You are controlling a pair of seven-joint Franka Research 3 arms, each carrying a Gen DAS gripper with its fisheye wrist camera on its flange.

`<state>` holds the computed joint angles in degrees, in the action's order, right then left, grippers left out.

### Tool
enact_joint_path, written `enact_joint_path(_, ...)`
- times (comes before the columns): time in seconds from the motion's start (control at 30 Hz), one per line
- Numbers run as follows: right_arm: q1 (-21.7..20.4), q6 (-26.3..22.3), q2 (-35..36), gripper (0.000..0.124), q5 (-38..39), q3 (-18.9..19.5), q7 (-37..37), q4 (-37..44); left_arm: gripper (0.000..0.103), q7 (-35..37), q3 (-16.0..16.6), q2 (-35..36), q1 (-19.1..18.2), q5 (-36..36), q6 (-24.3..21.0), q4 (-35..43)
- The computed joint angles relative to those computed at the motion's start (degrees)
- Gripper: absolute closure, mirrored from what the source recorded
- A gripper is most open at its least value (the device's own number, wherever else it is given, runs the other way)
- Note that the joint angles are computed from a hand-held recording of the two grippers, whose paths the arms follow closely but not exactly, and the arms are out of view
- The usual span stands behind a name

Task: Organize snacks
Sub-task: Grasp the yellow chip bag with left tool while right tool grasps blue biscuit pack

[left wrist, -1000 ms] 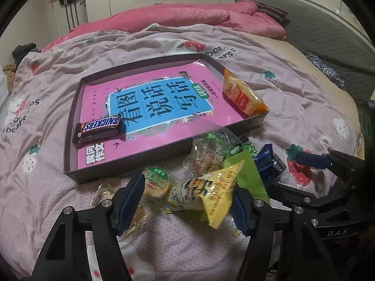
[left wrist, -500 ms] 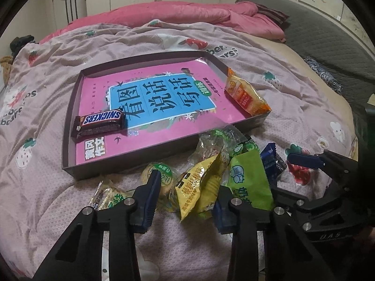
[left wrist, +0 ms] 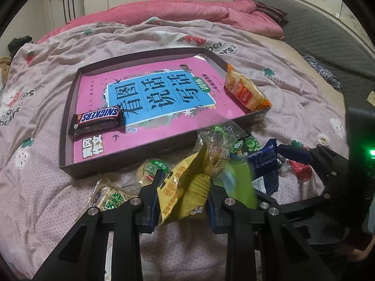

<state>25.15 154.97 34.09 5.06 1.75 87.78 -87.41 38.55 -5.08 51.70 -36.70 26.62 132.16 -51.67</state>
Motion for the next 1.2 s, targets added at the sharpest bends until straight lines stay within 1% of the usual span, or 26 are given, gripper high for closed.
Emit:
enact_joint_path(0.07,1.67,0.07,0.38,0.030,-2.07,-1.77,1.75,0.23,0.075,0.66,-0.05,1.25,-0.01,-0.38,-1.25,2.09)
enact_joint_path(0.13,1.57,1.18,0.05,0.041,-2.86,-1.44,0.77,-0.51,0.076,0.87,0.05,1.93,-0.03,-0.74,-1.95,3.27)
enact_joint_path(0.2,1.06,2.49,-0.65,0.061,-3.17,-0.87,-1.15,-1.48,0.078,1.36,0.01,3.04,-0.06,-1.32,-2.97,5.23)
enact_joint_path(0.23,0.86,2.99,-1.01,0.067,-3.00,-0.74,-1.56,-1.96,0.081,1.68,0.03,3.80,-0.17,-1.62,-3.65,6.59)
enact_joint_path(0.27,-0.20,3.07,-1.25,0.069,-1.96,0.27,-2.88,-2.13,0.081,2.06,0.18,4.56,-0.37,-1.80,-4.44,7.97)
enact_joint_path(0.33,-2.24,1.73,-0.86,0.070,0.96,2.27,-5.09,-1.24,0.082,2.80,0.55,6.21,-0.81,-2.20,-6.11,10.96)
enact_joint_path(0.43,-3.18,0.88,-0.32,0.070,3.62,3.12,-6.59,-0.30,0.083,3.81,1.16,8.51,-1.42,-2.87,-8.24,15.11)
enact_joint_path(0.53,-3.20,0.68,0.22,0.069,4.98,3.16,-7.37,0.37,0.083,3.77,1.73,8.59,-1.70,-3.13,-8.62,15.33)
enact_joint_path(0.63,-4.02,-0.46,1.05,0.070,6.85,4.00,-8.71,1.86,0.084,3.52,2.05,8.72,-1.88,-3.19,-8.74,15.53)
enact_joint_path(0.77,-7.68,-2.12,1.27,0.073,13.34,7.46,-12.59,2.82,0.084,3.77,2.00,8.35,-1.80,-3.20,-8.55,15.06)
enact_joint_path(0.8,-7.92,-2.63,1.33,0.073,14.45,7.47,-12.69,3.00,0.085,3.75,1.99,8.26,-1.77,-3.20,-8.37,14.94)
enact_joint_path(0.87,-9.41,-3.79,1.51,0.073,18.02,8.39,-12.99,3.40,0.085,3.45,1.94,7.52,-1.70,-3.07,-7.59,13.74)
enact_joint_path(0.97,-10.81,-4.57,1.15,0.073,22.17,9.27,-14.01,3.14,0.085,2.10,1.76,4.56,-1.39,-2.30,-4.92,8.67)
enact_joint_path(1.13,-10.38,-5.22,1.02,0.073,23.85,8.46,-14.67,3.22,0.085,0.82,0.98,2.23,-0.51,-1.64,-2.67,4.64)
enact_joint_path(1.2,-10.19,-4.41,0.43,0.073,24.18,8.29,-15.08,2.45,0.086,0.01,0.84,0.89,-0.26,-1.21,-1.39,2.41)
